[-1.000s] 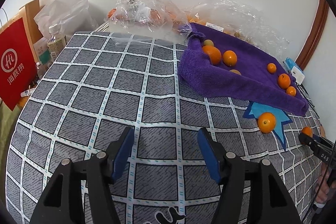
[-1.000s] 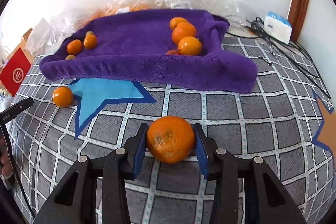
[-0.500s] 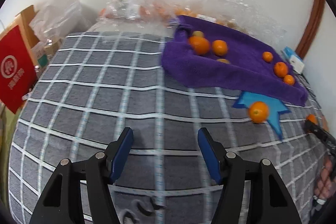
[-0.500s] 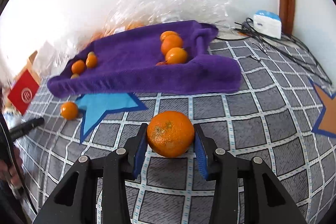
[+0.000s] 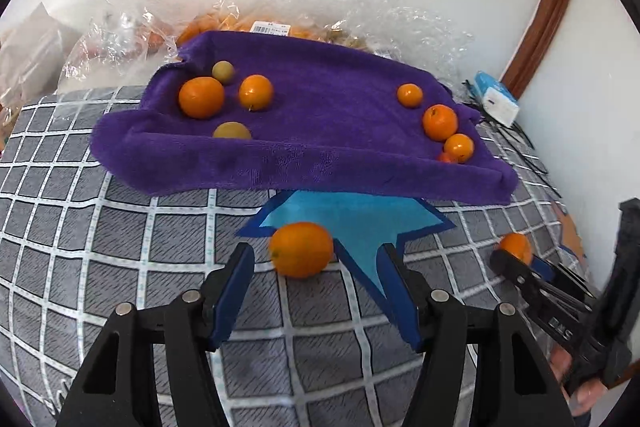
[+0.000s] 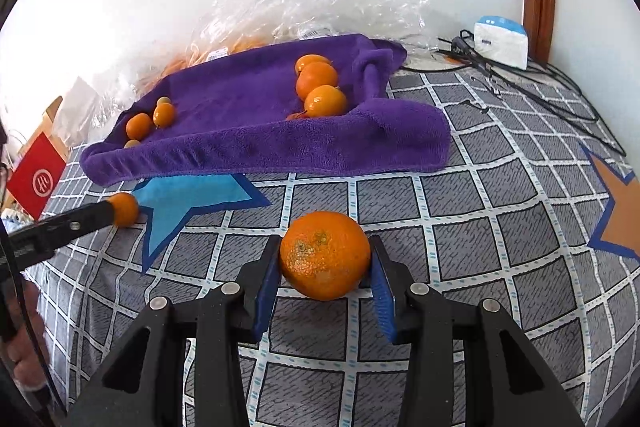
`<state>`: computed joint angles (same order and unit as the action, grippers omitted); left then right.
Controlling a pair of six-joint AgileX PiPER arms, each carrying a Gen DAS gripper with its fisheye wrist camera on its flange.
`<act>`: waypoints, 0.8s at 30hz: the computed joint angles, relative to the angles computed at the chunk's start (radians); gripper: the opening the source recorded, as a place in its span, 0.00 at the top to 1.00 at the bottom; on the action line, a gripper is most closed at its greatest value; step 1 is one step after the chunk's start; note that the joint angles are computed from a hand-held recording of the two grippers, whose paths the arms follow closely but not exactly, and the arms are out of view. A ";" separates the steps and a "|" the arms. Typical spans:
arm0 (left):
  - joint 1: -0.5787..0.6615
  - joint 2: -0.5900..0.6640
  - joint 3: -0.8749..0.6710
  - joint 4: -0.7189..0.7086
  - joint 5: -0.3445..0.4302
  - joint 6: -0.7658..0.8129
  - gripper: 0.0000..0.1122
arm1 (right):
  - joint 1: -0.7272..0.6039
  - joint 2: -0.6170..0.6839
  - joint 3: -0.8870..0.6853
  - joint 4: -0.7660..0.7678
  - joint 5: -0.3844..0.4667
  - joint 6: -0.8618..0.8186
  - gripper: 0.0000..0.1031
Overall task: Organize fruits
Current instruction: 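Grasp the oval kumquat with the left tool while the right tool holds the orange, then carry the orange and kumquat onto the purple towel and open both tools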
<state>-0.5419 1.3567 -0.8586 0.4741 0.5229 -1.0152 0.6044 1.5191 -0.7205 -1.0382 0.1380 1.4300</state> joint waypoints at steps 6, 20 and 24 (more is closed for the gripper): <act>-0.004 0.049 -0.002 0.092 0.005 -0.103 0.69 | 0.001 0.005 -0.002 -0.005 -0.002 0.007 0.60; 0.059 -0.157 0.126 0.076 0.024 -0.071 0.69 | 0.025 0.002 -0.004 -0.087 0.016 0.074 0.60; 0.082 -0.215 0.156 0.053 0.036 -0.042 0.69 | 0.031 -0.003 0.000 -0.131 0.022 0.126 0.60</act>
<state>-0.4603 1.1422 -0.7025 0.5268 0.5593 -1.0576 0.6352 1.5157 -0.7209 -1.1696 0.1596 1.5563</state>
